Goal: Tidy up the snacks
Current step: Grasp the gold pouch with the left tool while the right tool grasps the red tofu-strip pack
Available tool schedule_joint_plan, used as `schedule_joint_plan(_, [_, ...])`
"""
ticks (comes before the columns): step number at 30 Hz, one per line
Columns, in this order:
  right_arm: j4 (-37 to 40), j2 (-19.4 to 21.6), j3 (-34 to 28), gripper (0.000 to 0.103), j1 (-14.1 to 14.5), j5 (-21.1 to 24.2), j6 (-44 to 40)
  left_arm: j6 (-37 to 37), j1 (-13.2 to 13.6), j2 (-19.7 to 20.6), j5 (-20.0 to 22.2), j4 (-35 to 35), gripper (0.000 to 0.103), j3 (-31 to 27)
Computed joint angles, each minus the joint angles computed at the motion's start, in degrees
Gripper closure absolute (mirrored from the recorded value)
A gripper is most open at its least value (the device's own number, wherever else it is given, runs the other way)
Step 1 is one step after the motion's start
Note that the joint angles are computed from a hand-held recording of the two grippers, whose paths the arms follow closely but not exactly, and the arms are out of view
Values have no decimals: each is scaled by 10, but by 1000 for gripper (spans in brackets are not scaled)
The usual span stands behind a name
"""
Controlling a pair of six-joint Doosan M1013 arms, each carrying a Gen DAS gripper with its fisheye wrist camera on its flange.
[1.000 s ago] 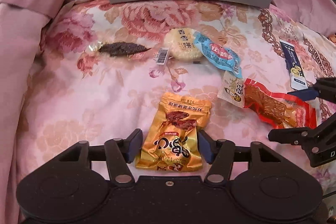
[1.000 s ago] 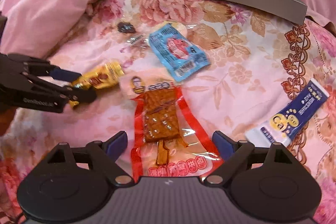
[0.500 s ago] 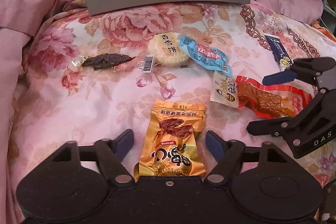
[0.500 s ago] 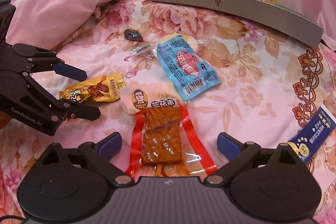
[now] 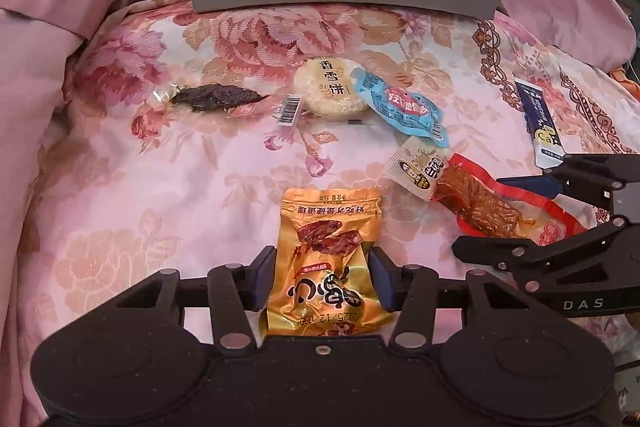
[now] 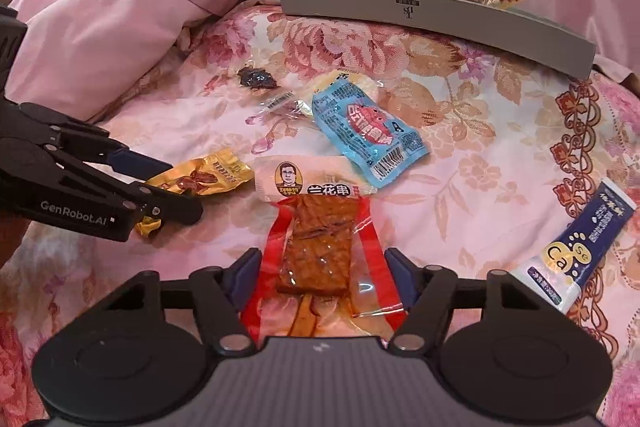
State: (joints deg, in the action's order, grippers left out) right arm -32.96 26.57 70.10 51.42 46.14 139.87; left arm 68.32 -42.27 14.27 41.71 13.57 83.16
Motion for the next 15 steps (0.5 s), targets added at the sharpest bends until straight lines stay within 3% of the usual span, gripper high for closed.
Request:
schedule_joint_plan(4, [23, 5, -12, 29, -5, 9, -15, 13, 1, 3, 4, -3, 49, -2])
schedule_joint_plan(6, [47, 9, -20, 21, -12, 9, -18, 17, 1, 3, 4, -5, 48, -3])
schedule_joint_plan(9, [49, 14, -27, 19, -14, 14, -22, 21, 2, 4, 4, -5, 48, -3])
schedule_joint_plan(13, [31, 11, -18, 25, -9, 6, -1, 20, 2, 4, 5, -6, 48, -4])
schedule_joint_plan(15, [24, 8, -14, 35, -7, 2, 8, 19, 2, 4, 5, -8, 49, -3])
